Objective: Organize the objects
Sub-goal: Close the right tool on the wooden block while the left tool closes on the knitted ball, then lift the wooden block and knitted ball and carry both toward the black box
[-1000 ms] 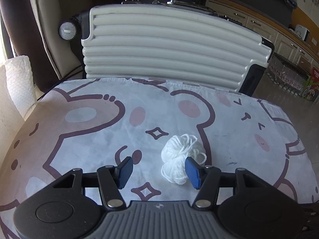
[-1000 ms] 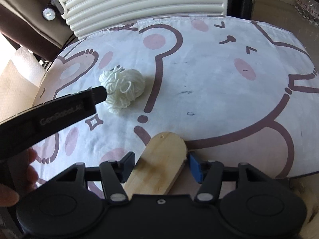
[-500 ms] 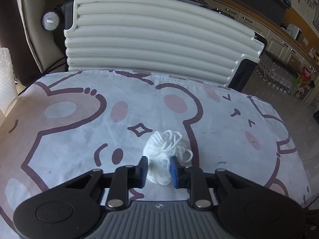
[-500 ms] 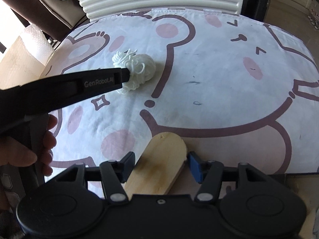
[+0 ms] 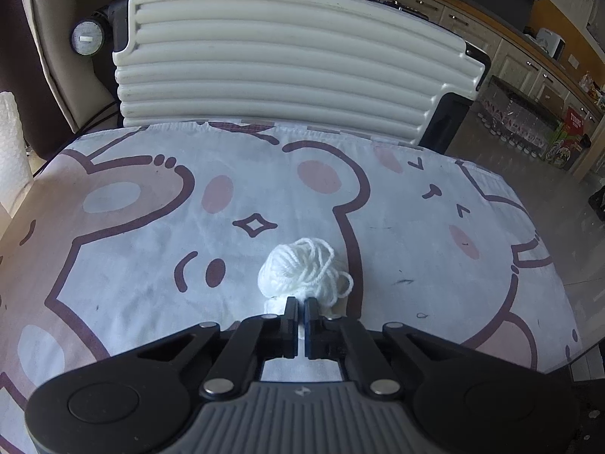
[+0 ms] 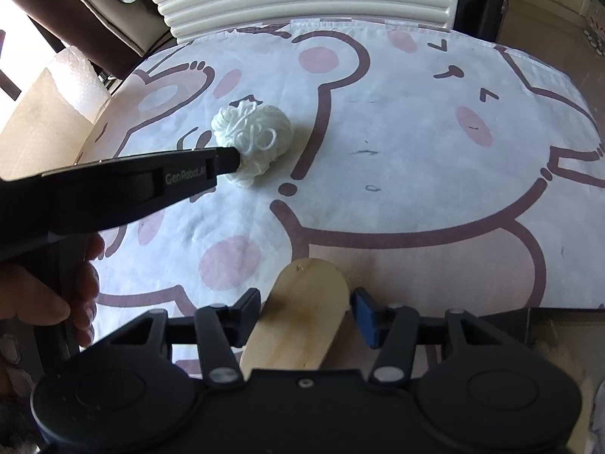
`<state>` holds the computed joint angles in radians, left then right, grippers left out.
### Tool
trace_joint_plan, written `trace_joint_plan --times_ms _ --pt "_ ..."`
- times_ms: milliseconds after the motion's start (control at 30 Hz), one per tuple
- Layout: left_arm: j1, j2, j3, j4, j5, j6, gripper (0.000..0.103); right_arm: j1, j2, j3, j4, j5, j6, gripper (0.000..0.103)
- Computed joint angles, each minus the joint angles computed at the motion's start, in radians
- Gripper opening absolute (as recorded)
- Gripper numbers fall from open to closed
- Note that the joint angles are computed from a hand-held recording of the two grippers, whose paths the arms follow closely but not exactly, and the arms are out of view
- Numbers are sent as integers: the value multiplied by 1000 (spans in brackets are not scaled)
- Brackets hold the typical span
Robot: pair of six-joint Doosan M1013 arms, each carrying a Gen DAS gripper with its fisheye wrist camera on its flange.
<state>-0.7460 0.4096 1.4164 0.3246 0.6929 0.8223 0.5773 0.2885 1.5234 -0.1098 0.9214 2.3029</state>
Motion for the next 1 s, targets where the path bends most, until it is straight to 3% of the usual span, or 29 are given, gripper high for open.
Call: trace_joint_plan --times_ms 400,567,667,767,800,867,933,1000 --pt "1 -72 62 -60 56 40 2 30 -10 4 36 44 -51 52" --pt "9 -98 83 -148 120 92 2 52 -5 -10 35 58 -84 51" --pt "23 -109 97 -261 138 162 2 61 -8 -7 15 47 -63 50" --pt "15 -113 98 -262 154 196 4 66 -10 -1 -2 41 -42 50" --pt "10 -116 100 -250 150 198 7 66 -11 1 -4 40 -36 51" --pt "2 -119 99 -218 149 184 22 67 -14 3 -15 40 -13 51" --pt "-8 -119 94 -159 149 149 44 69 -14 2 -25 54 5 54" --pt "-14 -117 89 -119 150 120 56 68 -14 0 -23 65 13 56"
